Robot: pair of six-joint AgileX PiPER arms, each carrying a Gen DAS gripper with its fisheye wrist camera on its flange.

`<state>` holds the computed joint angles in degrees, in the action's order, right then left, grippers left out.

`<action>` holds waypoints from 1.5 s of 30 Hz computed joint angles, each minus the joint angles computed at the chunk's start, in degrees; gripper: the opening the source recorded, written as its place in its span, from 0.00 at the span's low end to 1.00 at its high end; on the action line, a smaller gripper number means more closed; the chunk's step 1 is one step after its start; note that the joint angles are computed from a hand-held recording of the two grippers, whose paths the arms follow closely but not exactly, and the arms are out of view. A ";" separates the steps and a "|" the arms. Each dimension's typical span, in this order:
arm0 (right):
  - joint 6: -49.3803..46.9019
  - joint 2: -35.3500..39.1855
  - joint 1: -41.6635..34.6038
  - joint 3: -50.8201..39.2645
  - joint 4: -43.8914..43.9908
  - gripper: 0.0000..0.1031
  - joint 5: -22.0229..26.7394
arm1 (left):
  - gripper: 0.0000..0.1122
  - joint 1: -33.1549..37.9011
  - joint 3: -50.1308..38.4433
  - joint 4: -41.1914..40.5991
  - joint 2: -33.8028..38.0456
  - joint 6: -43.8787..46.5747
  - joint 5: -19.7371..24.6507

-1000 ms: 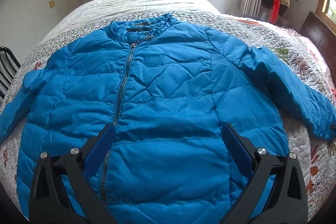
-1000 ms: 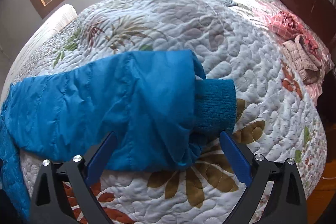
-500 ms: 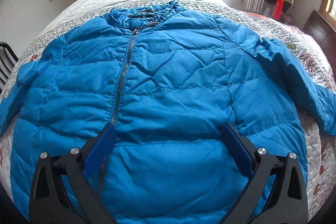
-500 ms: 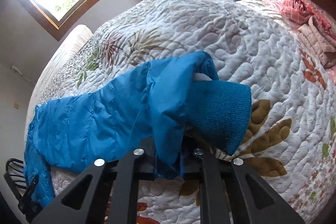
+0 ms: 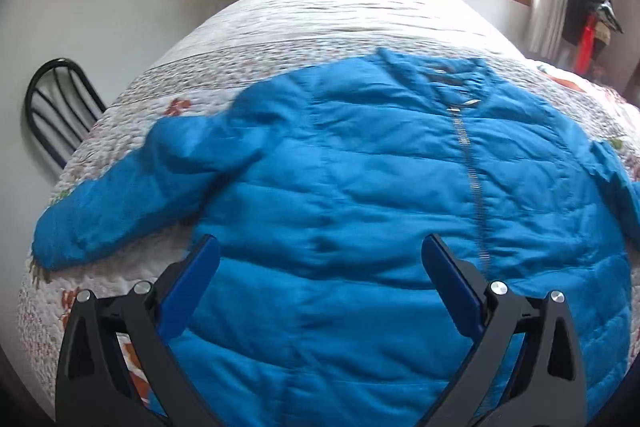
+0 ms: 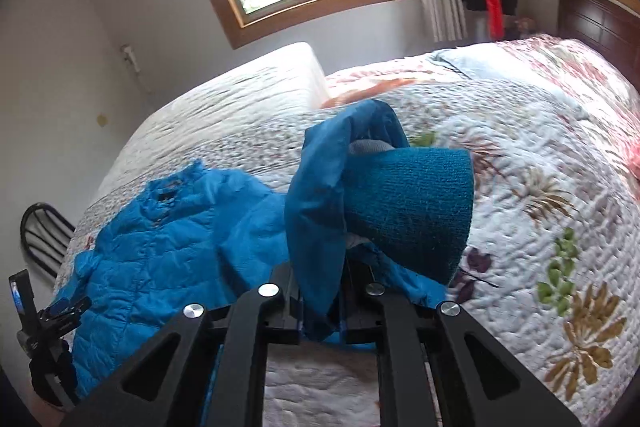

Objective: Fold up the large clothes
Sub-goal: 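Carry the sleeve across the jacket body toward the left tool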

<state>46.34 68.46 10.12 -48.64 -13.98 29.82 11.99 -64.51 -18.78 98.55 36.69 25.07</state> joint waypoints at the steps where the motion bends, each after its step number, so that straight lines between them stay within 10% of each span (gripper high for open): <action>1: 1.47 3.40 2.94 -3.10 -1.27 0.11 -0.25 | 0.89 1.72 -1.63 -0.96 1.22 1.32 0.92; 19: -9.31 54.55 21.10 -58.44 5.86 0.17 17.91 | 0.88 9.48 -30.52 -4.88 24.46 4.22 14.44; 22: -15.65 50.39 21.60 -53.11 11.30 0.39 12.56 | 0.88 10.84 -33.40 -7.39 25.61 6.68 18.00; 26: -21.77 39.73 20.69 -40.71 20.26 0.41 2.02 | 0.88 12.61 -35.99 -11.42 25.13 7.83 24.63; 31: 5.27 33.03 21.51 -37.75 -2.52 0.41 14.70 | 0.88 10.25 -34.95 -13.67 21.73 9.22 31.58; 39: 20.73 23.87 13.28 -20.68 -9.88 0.41 10.94 | 0.88 -0.32 -42.62 -10.24 28.16 -0.21 40.91; 45: 17.13 18.94 7.94 -14.14 -6.29 0.41 4.45 | 0.31 -3.92 -41.83 -12.72 29.26 0.30 39.81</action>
